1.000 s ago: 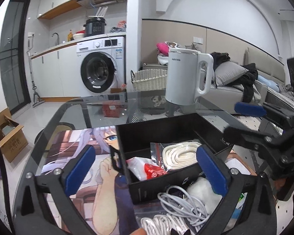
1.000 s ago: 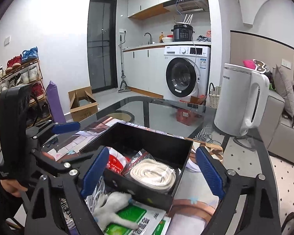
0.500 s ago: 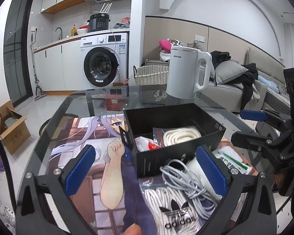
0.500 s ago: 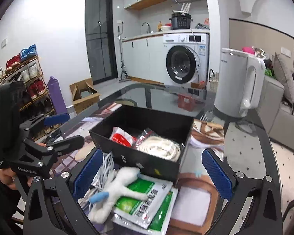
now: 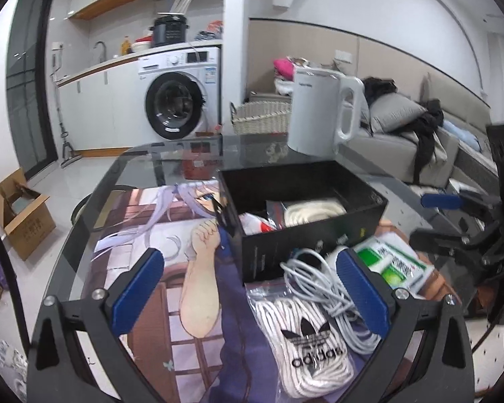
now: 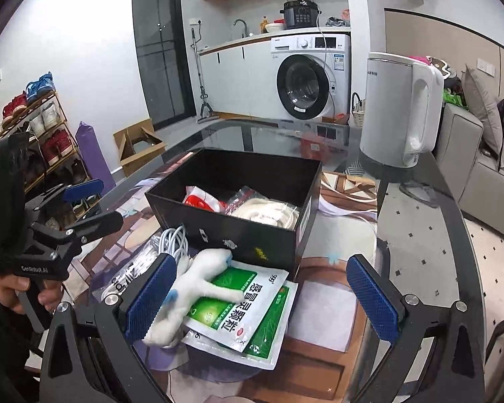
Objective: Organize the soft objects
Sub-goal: 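Grasp the white plush toy with the right tool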
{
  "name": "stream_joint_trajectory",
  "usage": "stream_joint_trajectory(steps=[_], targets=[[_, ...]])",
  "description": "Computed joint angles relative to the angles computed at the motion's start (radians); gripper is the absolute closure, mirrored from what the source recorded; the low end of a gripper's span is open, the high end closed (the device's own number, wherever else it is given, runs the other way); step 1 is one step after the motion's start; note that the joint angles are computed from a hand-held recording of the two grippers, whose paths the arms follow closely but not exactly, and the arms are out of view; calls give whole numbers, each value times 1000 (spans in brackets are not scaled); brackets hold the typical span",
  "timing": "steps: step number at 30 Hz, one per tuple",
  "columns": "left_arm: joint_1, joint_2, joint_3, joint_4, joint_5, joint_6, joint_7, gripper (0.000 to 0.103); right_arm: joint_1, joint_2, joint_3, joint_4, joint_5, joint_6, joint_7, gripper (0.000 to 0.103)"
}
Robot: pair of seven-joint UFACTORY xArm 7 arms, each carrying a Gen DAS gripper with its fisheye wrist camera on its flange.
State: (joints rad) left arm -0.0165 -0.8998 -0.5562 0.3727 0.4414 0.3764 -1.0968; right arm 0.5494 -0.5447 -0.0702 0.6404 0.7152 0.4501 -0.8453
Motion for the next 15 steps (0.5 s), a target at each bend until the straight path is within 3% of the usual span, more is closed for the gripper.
stream_joint_trajectory(steps=[7,15], targets=[[-38,20,13,-11,-13,3,20,0,-38,18,20,12,-69,66,21,0],[-44,60,5,5,1,19,23,0,-30,5,29,-1,-70,106,-23,0]])
